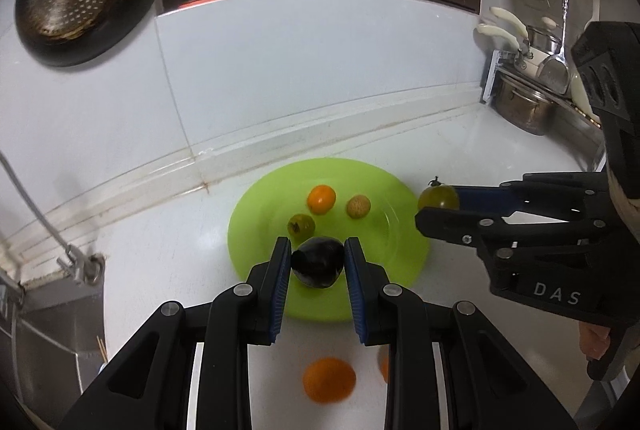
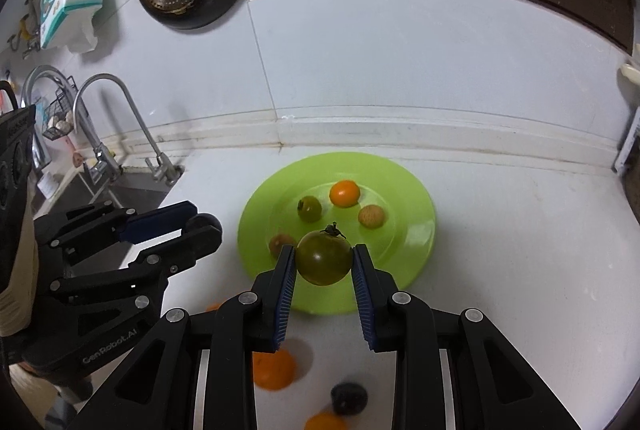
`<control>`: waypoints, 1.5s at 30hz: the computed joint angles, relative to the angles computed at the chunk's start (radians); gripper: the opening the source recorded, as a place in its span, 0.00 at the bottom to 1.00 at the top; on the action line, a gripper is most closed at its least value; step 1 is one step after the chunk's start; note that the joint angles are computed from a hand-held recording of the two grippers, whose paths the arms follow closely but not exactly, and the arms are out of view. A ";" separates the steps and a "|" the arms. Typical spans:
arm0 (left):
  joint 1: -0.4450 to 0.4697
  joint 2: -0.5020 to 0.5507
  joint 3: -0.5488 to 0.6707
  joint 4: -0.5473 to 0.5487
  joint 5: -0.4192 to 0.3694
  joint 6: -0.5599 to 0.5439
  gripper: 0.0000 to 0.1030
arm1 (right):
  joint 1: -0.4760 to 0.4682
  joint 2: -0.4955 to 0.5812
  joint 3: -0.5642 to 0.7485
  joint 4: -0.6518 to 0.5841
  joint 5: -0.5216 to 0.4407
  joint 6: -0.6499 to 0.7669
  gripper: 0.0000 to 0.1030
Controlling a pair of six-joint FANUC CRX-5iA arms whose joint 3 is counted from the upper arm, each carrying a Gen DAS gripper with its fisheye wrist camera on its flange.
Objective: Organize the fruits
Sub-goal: 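Carry the plum and lime over the green plate and open both tools, then move both open tools back toward the oranges on the counter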
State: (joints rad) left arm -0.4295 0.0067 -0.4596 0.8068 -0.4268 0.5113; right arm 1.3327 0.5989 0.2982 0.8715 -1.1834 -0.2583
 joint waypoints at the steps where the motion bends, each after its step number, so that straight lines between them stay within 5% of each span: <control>1: 0.001 0.022 0.020 0.001 -0.014 0.001 0.27 | -0.009 -0.003 -0.003 -0.008 0.011 0.004 0.29; 22: -0.018 0.291 0.296 -0.219 -0.179 0.243 0.27 | -0.121 -0.013 -0.073 -0.149 0.155 0.090 0.29; 30: -0.024 0.307 0.324 -0.266 -0.181 0.282 0.27 | -0.134 -0.006 -0.070 -0.170 0.164 0.105 0.29; 34: -0.026 0.302 0.327 -0.289 -0.172 0.302 0.37 | -0.134 -0.007 -0.071 -0.170 0.158 0.107 0.29; 37: -0.023 0.287 0.321 -0.318 -0.161 0.328 0.39 | -0.134 -0.003 -0.064 -0.170 0.140 0.103 0.39; 45: 0.000 0.192 0.240 -0.320 -0.109 0.328 0.50 | -0.098 -0.011 -0.058 -0.131 0.063 0.059 0.39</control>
